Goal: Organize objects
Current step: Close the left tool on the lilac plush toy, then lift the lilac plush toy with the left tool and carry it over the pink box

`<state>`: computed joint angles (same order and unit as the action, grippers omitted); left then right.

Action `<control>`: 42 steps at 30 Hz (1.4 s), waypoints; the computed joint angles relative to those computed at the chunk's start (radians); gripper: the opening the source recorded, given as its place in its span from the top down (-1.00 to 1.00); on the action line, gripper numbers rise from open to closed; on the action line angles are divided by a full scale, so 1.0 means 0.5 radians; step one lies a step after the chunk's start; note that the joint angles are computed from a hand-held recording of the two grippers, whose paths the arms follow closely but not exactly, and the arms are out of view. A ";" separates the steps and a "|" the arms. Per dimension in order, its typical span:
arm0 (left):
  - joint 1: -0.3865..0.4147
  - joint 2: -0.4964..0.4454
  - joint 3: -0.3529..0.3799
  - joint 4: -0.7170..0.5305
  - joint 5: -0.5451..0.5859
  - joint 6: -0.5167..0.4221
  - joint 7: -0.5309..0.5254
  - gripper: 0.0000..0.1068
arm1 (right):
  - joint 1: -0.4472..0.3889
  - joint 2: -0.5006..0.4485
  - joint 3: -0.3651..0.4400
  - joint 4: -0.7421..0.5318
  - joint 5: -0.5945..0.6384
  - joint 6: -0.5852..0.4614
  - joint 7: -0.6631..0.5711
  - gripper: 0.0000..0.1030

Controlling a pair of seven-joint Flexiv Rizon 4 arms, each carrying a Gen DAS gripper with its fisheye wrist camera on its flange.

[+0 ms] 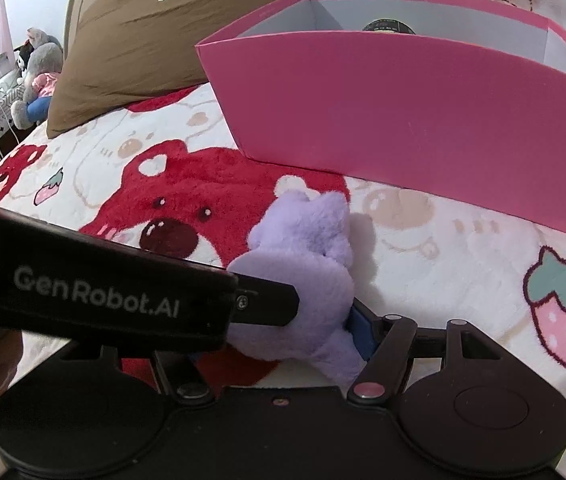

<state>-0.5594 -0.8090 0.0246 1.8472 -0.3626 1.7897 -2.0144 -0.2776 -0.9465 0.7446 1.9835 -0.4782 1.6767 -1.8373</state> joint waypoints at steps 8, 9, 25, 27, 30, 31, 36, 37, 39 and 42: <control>-0.040 0.027 0.021 0.014 -0.019 0.020 -0.024 0.21 | -0.007 0.032 -0.025 0.065 -0.053 0.103 0.031 -0.31; -0.035 0.033 0.013 0.022 -0.017 0.035 -0.028 0.21 | 0.000 0.045 -0.037 0.072 -0.062 0.112 0.046 -0.31; -0.111 0.162 0.031 0.091 -0.035 -0.006 -0.036 0.21 | -0.187 0.116 0.061 0.185 -0.214 0.106 0.128 -0.32; -0.121 0.182 0.040 0.095 -0.028 -0.037 -0.038 0.21 | -0.224 0.123 0.087 0.201 -0.229 0.089 0.132 -0.32; -0.132 0.219 0.056 0.096 -0.002 -0.097 -0.042 0.21 | -0.271 0.137 0.136 0.214 -0.214 0.045 0.152 -0.32; -0.133 0.231 0.057 0.096 0.008 -0.117 -0.047 0.21 | -0.286 0.133 0.154 0.209 -0.205 0.030 0.153 -0.32; -0.138 0.292 0.064 0.091 0.076 -0.211 -0.081 0.21 | -0.391 0.145 0.266 0.231 -0.123 -0.035 0.162 -0.32; -0.150 0.300 0.080 0.086 0.094 -0.235 -0.088 0.21 | -0.404 0.150 0.277 0.242 -0.104 -0.030 0.158 -0.32; -0.173 0.320 0.108 0.076 0.128 -0.291 -0.113 0.21 | -0.424 0.169 0.292 0.265 -0.079 -0.018 0.155 -0.32; -0.152 0.352 0.090 0.075 0.186 -0.344 -0.149 0.21 | -0.439 0.207 0.304 0.296 -0.047 -0.017 0.175 -0.32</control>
